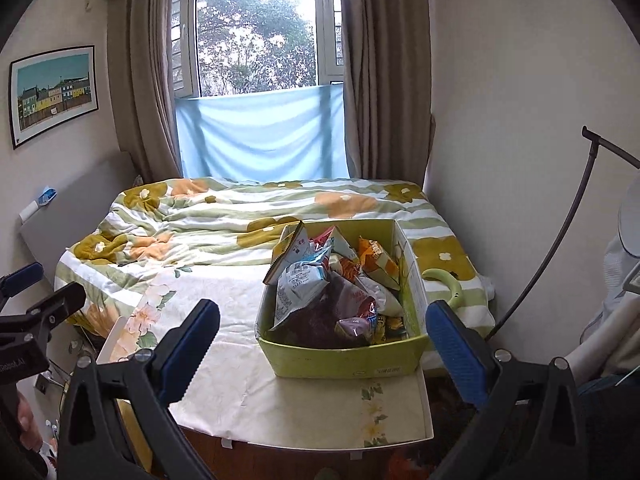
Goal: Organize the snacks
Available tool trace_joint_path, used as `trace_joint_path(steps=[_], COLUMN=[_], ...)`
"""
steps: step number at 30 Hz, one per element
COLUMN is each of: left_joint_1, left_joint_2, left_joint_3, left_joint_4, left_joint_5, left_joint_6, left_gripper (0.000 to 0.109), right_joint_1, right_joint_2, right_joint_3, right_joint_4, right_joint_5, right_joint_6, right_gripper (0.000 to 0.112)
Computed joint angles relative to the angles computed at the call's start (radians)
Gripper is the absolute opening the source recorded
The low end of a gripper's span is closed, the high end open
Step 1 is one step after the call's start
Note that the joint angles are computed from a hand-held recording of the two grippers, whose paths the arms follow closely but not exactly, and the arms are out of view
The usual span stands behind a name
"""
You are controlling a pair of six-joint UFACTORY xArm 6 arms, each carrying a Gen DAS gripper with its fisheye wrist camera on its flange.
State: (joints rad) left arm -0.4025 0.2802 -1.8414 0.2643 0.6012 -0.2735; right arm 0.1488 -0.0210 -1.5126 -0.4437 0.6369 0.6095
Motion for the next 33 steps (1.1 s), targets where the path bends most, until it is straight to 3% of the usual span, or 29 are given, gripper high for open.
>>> trace_joint_path(steps=[33], left_joint_1=[0.005], left_joint_2=[0.054], left_joint_3=[-0.063], left_joint_4=[-0.031], left_joint_5=[-0.001], left_joint_6=[0.031], left_gripper=[0.102], right_joint_1=[0.014], right_joint_2=[0.041], right_joint_3=[-0.035], right_joint_4=[-0.021], right_joint_5=[0.019], right_joint_6=[0.029], right_gripper=[0.102])
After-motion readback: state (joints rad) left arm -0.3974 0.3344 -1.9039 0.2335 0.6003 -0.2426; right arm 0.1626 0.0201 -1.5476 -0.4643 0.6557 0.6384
